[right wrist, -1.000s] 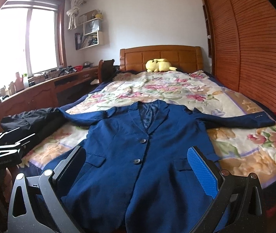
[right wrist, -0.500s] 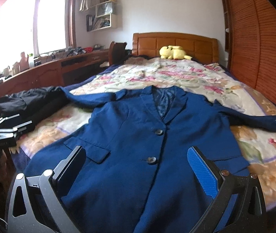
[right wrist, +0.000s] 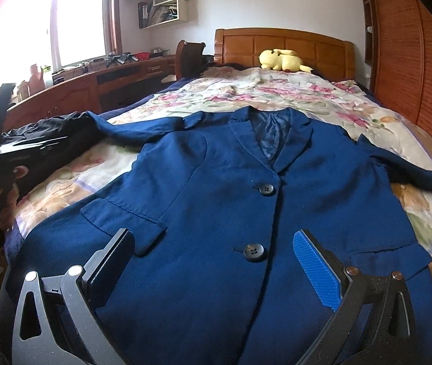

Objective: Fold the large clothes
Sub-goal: 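Lower the left gripper onto the jacket's side edge and close it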

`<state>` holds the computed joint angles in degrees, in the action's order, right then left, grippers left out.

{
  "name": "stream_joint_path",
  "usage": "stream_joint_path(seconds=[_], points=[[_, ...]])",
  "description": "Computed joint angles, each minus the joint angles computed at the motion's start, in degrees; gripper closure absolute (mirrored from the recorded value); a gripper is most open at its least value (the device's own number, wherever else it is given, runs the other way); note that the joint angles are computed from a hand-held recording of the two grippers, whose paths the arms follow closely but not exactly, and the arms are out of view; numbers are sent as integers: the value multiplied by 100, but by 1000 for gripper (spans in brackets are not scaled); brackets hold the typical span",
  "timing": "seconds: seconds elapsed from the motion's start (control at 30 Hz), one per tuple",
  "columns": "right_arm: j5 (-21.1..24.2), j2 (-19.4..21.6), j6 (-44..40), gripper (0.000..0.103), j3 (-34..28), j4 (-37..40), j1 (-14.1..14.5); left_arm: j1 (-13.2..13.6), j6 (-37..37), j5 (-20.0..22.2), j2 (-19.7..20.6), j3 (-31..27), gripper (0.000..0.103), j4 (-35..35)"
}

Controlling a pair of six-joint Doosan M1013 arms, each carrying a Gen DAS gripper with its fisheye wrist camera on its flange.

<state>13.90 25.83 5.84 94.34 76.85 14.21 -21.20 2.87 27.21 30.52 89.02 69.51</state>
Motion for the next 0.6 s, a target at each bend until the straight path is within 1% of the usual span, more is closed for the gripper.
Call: stream_joint_path(seconds=[0.07,0.1,0.17,0.27,0.33,0.4,0.47,0.53,0.6], points=[[21,27,-315,0,-8,291,13,85,217,-29,82,-152,0,-171],[-11,87,-476,0,-54,428,44,128,378,23,147,-272,0,-275],[-124,104,-412,0,-89,291,85,211,516,37,231,-425,0,-373],[-99,158,-490,0,-190,293,117,305,510,132,334,-597,0,-306],[-27,201,-523,0,-283,291,127,379,667,97,399,-713,0,-455],[93,252,-327,0,-413,77,144,466,1037,48,479,-862,0,-914],[166,315,-111,0,-558,-177,171,543,1592,72,587,-1054,2,-1541],[152,353,-242,0,-638,-127,211,601,2063,164,697,-1247,6,-2040],[110,381,-544,0,-664,76,244,664,2463,133,775,-1385,8,-2526]])
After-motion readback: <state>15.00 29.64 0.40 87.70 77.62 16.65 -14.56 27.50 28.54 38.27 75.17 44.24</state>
